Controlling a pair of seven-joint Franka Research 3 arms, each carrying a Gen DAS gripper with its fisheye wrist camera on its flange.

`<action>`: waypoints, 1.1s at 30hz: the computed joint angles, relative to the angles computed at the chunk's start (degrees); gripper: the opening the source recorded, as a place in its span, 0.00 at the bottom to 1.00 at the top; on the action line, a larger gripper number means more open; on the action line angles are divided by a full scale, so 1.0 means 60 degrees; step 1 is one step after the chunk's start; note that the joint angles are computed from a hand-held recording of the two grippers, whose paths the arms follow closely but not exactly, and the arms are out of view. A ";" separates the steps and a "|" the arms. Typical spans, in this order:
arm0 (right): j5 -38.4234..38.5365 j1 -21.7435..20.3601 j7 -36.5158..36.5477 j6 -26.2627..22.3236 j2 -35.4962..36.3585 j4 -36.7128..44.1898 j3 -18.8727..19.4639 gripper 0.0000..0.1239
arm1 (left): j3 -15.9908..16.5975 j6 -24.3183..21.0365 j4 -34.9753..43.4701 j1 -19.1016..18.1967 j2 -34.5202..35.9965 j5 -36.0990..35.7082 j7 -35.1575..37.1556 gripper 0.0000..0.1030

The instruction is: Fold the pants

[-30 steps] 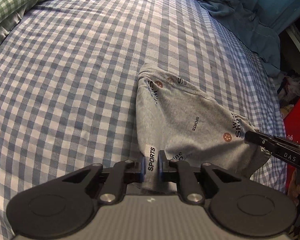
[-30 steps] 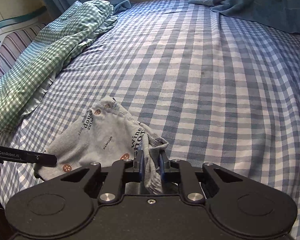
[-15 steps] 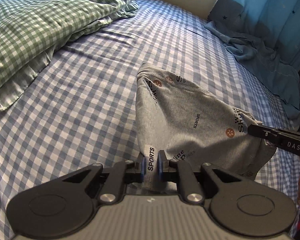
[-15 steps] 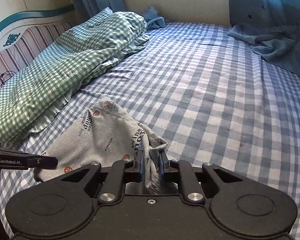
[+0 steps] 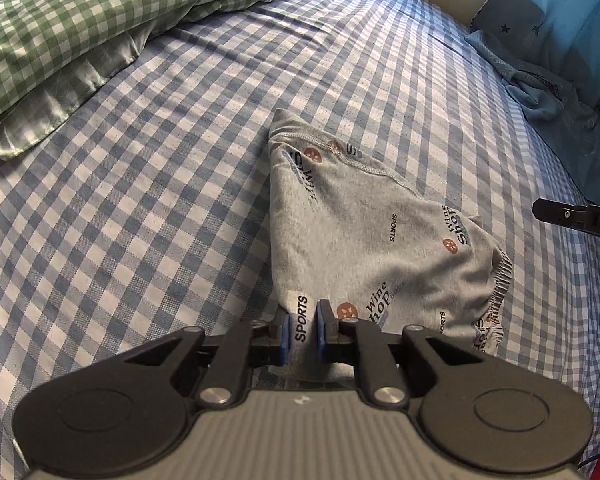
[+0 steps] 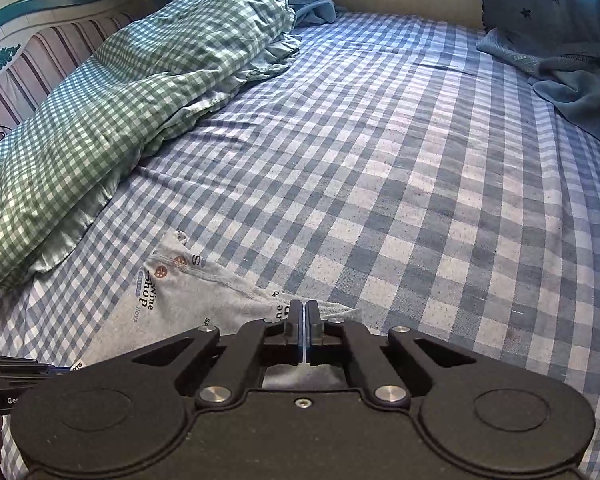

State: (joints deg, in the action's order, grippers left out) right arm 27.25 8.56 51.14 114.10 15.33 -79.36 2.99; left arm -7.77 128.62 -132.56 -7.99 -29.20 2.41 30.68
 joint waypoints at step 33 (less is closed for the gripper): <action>0.2316 -0.0333 -0.0687 0.2087 -0.8576 -0.8510 -0.1397 0.83 | -0.2331 -0.4262 0.0502 -0.1597 -0.3284 0.2726 -0.2978 1.00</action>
State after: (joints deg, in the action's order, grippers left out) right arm 41.14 6.56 47.01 126.62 -36.13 -130.42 -5.39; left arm -21.76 103.04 -129.54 -17.57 -48.91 18.77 12.81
